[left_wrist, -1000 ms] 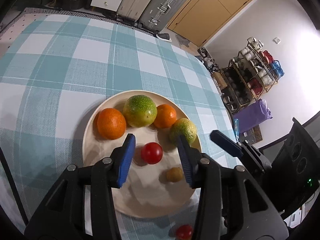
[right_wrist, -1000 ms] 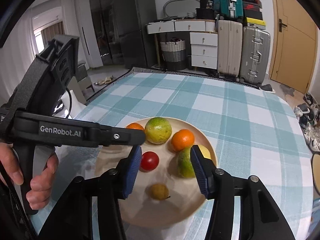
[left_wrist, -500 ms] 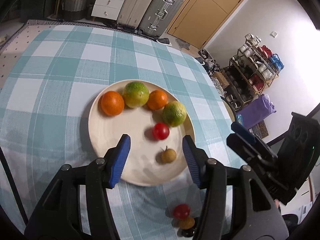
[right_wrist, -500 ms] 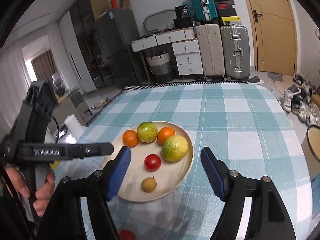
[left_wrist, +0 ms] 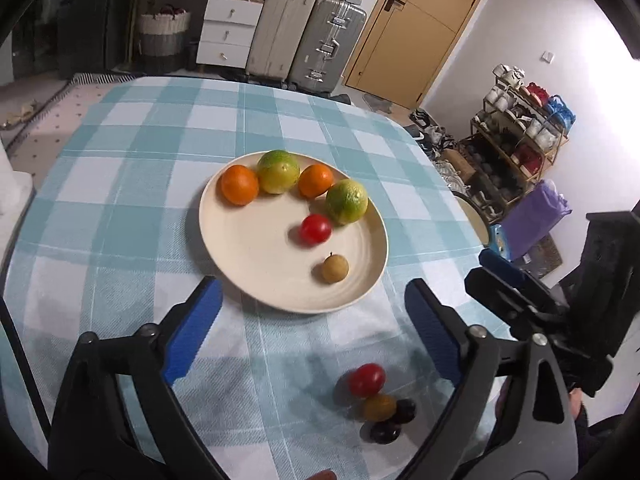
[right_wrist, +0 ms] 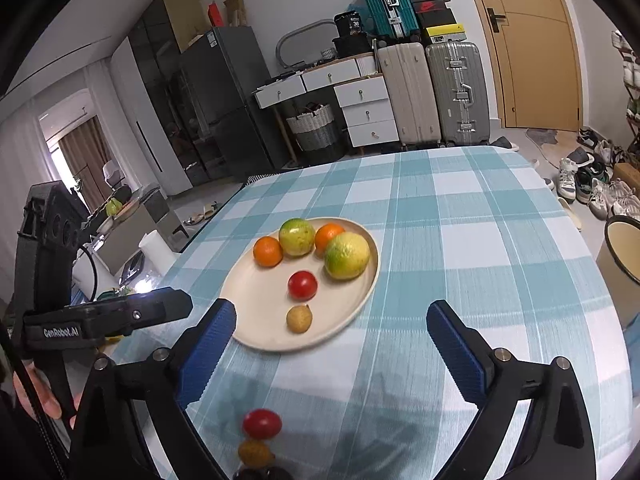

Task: Organize fruits
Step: 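Move both tools back toward the remaining fruits on the cloth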

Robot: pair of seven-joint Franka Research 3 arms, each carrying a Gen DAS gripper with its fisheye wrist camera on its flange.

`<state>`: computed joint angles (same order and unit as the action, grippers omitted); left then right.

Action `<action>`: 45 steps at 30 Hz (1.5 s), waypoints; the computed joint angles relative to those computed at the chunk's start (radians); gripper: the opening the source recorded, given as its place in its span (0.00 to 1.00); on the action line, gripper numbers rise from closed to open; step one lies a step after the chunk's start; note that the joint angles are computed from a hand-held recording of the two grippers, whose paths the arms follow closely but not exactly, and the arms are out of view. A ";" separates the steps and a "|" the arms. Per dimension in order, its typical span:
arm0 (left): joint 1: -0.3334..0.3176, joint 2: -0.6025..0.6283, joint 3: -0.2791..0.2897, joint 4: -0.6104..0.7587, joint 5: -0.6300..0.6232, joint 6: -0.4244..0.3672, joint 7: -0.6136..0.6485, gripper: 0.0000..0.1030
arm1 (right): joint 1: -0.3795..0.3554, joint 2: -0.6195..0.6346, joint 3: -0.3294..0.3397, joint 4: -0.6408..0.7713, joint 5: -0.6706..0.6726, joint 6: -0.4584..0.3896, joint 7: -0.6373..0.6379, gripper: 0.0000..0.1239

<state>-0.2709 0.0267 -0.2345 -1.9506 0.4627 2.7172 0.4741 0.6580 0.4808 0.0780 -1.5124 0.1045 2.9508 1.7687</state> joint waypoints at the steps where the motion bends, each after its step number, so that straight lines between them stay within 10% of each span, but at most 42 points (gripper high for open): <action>1: -0.002 -0.004 -0.001 -0.006 0.006 0.004 -0.007 0.94 | 0.001 -0.006 0.001 -0.011 0.001 0.005 0.000 0.80; 26: -0.024 -0.172 -0.074 -0.206 0.196 -0.051 -0.247 0.99 | 0.074 -0.185 -0.021 -0.290 -0.092 0.103 0.086 0.82; 45: -0.019 -0.155 -0.079 -0.259 0.172 -0.099 -0.258 0.99 | -0.031 -0.043 0.126 -0.134 0.134 -0.097 -0.114 0.82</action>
